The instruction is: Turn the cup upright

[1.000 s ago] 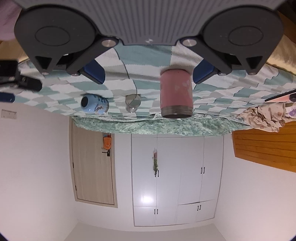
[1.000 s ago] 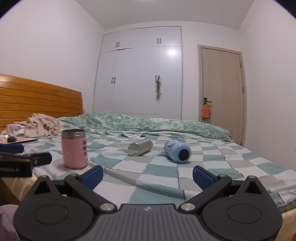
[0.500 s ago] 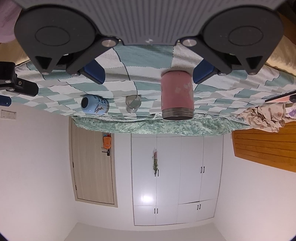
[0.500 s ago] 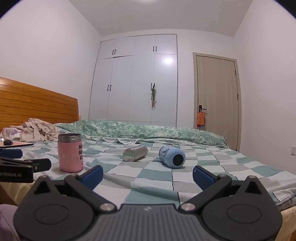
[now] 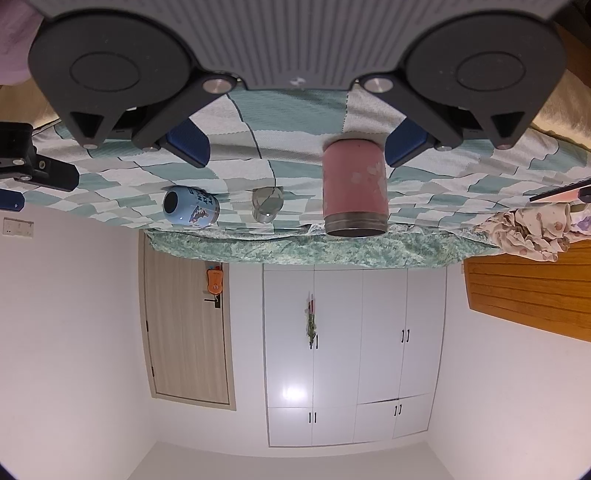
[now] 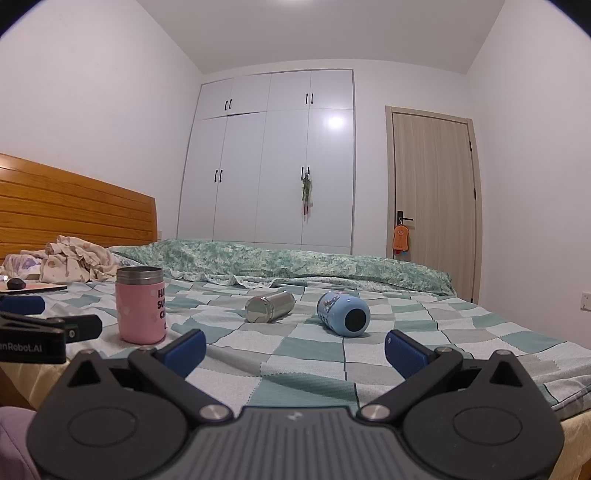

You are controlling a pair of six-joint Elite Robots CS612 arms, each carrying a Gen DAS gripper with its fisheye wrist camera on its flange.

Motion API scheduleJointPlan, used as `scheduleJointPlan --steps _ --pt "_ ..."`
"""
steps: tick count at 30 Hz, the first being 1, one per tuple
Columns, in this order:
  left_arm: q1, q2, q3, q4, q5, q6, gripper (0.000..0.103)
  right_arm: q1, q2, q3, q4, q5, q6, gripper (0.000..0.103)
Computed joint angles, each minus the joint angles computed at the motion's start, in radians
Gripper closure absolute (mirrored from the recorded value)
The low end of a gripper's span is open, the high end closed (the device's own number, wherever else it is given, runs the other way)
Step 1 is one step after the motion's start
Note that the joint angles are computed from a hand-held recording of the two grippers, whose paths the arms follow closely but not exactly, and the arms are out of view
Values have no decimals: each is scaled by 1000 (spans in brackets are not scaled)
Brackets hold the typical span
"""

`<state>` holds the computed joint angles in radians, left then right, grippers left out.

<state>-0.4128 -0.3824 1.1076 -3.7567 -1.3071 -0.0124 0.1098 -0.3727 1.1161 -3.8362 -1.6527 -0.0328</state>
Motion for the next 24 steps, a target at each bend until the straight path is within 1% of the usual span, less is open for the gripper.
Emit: scheduleJointPlan --steps 24 --pt "3 0 2 -14 -11 3 0 0 1 0 -1 0 -1 0"
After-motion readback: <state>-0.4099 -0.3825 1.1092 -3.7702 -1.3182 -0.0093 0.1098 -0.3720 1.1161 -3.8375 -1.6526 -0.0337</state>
